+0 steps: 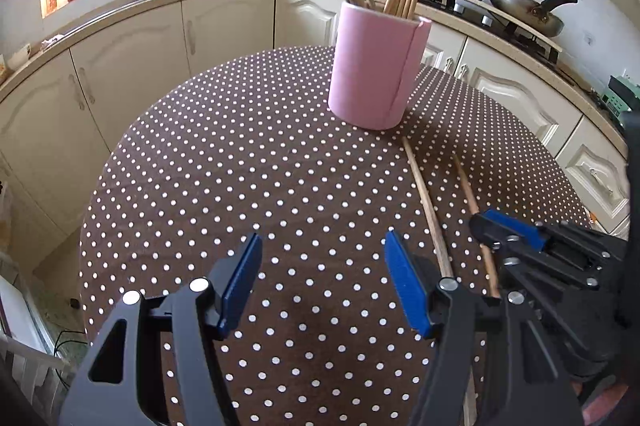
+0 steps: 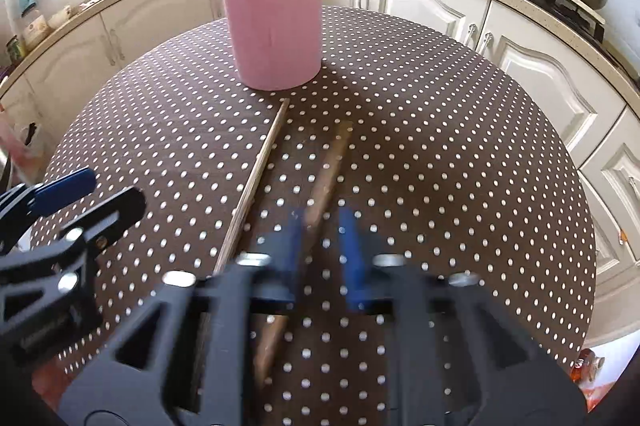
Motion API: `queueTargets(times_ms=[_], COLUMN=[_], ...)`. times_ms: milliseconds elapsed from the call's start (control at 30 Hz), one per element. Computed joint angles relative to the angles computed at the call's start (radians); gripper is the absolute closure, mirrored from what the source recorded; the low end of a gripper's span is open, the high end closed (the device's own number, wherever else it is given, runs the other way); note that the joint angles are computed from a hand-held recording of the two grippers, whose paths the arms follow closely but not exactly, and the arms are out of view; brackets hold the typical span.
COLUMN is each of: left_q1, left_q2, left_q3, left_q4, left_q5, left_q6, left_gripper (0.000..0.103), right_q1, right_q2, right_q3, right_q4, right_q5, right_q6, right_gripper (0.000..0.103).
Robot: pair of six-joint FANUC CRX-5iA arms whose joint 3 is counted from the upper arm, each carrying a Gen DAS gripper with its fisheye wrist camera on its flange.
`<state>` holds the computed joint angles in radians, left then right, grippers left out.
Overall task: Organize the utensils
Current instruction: 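Move both open tools down over the last chopsticks on the table, then grasp a chopstick with the right tool while the left tool grasps another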
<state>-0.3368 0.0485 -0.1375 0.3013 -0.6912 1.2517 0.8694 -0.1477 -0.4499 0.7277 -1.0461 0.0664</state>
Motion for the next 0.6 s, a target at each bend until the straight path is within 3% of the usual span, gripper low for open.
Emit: queueTargets(times_ms=[200,400,500,567,600], left_q1=[-0.012,-0.043,-0.080,-0.090,-0.103], left_q2=[-0.013,0.000,0.054,0.091,0.116], left_q3=[-0.024,-0.011,0.082,0.126,0.172], left_q4=[0.049,0.071,-0.026,-0.011,-0.048], left_q5=[-0.002,-0.008,-0.048,-0.084,-0.116], left_q6=[-0.072,-0.118,-0.064,-0.091,-0.054], left_gripper=[0.040,0.040,0.040,0.040,0.040], right_q1=[-0.038,-0.027,-0.039,-0.045,-0.048], right_q2=[-0.133,-0.164,-0.179,-0.184,-0.188], right_q3=[-0.121,-0.144,-0.155,-0.150,-0.150], right_q4=[-0.008,0.009,0.022,0.011,0.011], right_q5=[0.177,0.184,0.182,0.164,0.155], right_q6=[-0.121,-0.157,-0.180,-0.185,-0.190], right_gripper=[0.098,0.097,0.097,0.097,0.097])
